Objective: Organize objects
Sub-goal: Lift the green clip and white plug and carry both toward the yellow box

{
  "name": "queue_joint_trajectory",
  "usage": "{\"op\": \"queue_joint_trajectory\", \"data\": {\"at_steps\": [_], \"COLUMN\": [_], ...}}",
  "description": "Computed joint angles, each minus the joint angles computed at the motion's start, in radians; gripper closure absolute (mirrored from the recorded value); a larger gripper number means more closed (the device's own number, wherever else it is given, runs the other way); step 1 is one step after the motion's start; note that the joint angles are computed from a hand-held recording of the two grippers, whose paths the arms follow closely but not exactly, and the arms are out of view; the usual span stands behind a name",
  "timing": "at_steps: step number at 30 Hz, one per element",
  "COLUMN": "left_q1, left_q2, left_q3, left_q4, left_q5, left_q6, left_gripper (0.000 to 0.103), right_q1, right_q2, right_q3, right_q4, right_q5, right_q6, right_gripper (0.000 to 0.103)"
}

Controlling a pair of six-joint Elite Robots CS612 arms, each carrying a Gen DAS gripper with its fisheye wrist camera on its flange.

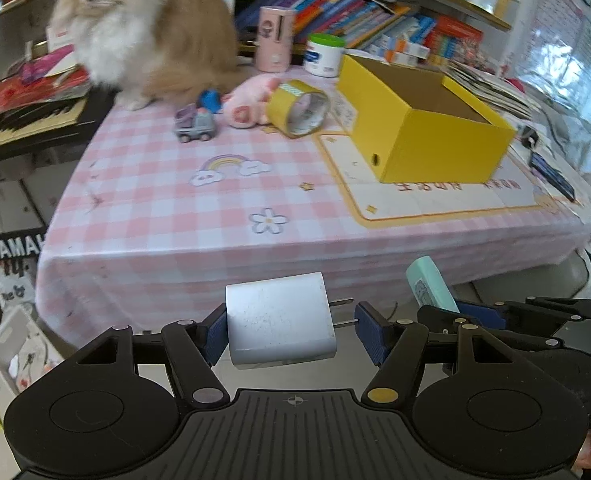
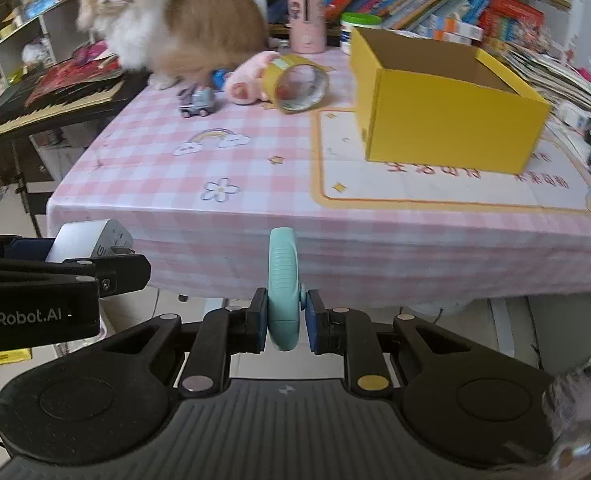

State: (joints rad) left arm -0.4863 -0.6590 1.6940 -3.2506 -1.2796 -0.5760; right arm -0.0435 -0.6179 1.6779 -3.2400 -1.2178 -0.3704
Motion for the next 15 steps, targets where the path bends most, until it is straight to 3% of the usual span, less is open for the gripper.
{"op": "queue_joint_trajectory", "data": {"at_steps": [15], "left_q1": [-0.006], "left_q2": [0.058], "left_q3": [-0.139], "left_q4": [0.051], "left_q5": [-0.136], "left_q6": [0.157], "left_gripper": [0.037], "right_q1": [-0.042], "right_q2": [0.008], "right_q3": [-0.002], "right_q4": [-0.036], "right_q5": [-0.099], "right_q6": [0.138], "right_gripper": [0.085]}}
